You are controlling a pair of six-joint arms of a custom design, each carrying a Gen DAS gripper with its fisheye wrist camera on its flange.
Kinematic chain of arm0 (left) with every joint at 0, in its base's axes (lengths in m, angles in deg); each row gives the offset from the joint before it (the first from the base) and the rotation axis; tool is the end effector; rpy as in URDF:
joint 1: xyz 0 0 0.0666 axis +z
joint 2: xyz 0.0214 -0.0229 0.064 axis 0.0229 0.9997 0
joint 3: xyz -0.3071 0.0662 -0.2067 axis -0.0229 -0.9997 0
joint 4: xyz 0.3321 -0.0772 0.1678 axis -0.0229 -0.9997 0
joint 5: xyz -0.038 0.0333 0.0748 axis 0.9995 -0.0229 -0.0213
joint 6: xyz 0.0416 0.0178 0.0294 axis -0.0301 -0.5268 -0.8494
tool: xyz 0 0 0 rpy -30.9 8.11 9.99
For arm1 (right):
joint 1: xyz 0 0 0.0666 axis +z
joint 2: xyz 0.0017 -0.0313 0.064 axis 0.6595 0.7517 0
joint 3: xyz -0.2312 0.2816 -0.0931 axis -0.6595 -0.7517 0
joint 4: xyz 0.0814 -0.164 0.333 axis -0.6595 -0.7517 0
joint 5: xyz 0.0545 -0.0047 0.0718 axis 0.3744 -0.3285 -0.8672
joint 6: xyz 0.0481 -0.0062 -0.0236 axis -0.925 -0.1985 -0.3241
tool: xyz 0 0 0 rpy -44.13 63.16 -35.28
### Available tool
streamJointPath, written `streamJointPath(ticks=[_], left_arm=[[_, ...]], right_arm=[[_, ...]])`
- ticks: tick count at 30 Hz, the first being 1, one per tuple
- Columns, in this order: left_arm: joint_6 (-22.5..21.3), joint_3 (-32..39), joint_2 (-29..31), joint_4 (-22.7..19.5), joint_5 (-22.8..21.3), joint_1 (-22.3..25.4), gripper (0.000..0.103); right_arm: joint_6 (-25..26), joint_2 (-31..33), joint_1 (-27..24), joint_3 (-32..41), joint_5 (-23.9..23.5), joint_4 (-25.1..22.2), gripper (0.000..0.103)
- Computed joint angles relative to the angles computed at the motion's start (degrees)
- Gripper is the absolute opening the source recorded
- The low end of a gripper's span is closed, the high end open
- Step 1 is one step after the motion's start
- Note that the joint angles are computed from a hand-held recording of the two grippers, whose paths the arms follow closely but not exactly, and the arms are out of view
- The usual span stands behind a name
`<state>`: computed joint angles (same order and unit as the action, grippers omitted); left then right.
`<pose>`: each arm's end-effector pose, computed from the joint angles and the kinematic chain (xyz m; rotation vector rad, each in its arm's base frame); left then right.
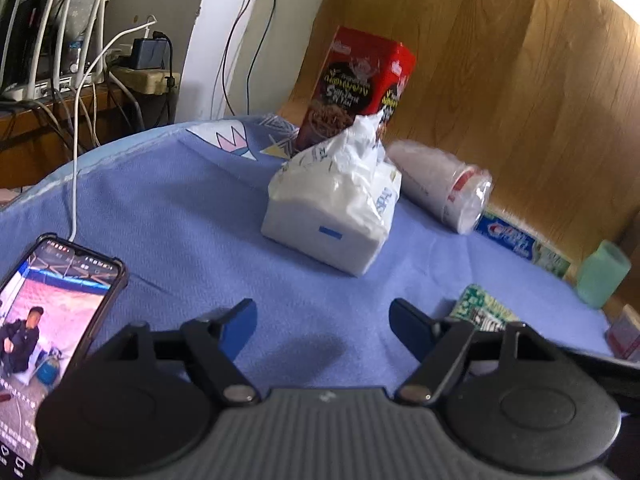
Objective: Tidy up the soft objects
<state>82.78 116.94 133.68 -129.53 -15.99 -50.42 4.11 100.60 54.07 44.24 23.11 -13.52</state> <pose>0.3337 -0.3811 0.4784 -0.6097 2.0865 -0.0797 0.4340 0.1145 0.4764 -0.4931 2.2065 0.6388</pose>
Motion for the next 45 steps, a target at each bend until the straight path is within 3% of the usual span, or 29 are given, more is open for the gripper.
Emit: streamJointPath(ticks=[2,5,7,11,14,19,24,31,39,45], left_arm=[[1.8,-0.5,-0.3,-0.2,-1.1,-0.1,0.072],[1.6,-4.9,-3.5,6.2,0.7,0.0,0.074],[2.5,-5.4,-3.9,6.5,0.2,-0.1,0.074],[1.3,-4.5,-3.2,6.3,0.0,-0.2,0.074],[0.4,-3.5,-2.4,5.3,-0.3,-0.3,0.075],[-2.3,-1.0,-0.6,3.0,1.4,-0.2,0.076],[-5.5,8.8,6.2,-7.2,0.4,-1.2,0.077],[-10.1,17.9,12.9,-7.9,4.1,-3.2,0.078],[-15.8,35.7,24.2,-12.7,7.7,-5.1,0.078],[-18.4,52.4,33.8,-19.8,9.2,-6.4,0.079]], right_arm=[[-1.7,1.6,1.8,1.2,1.4,-1.3,0.091],[-4.0,2.2,3.3,1.7,4.8,-0.2,0.093],[-3.4,2.3,3.4,1.7,5.2,0.2,0.093],[1.1,1.7,2.6,0.9,2.8,0.1,0.063],[1.3,1.7,1.2,1.2,-1.0,-1.7,0.053],[2.9,-0.7,-2.0,-1.0,-4.3,-2.8,0.053],[6.7,-4.5,-8.4,-3.7,-9.2,-6.7,0.053],[12.4,-10.2,-19.8,-7.8,-12.5,-10.7,0.054],[12.5,-16.0,-28.7,-13.7,-11.8,-6.7,0.058],[13.6,-18.3,-31.9,-16.6,-13.7,-3.6,0.070]])
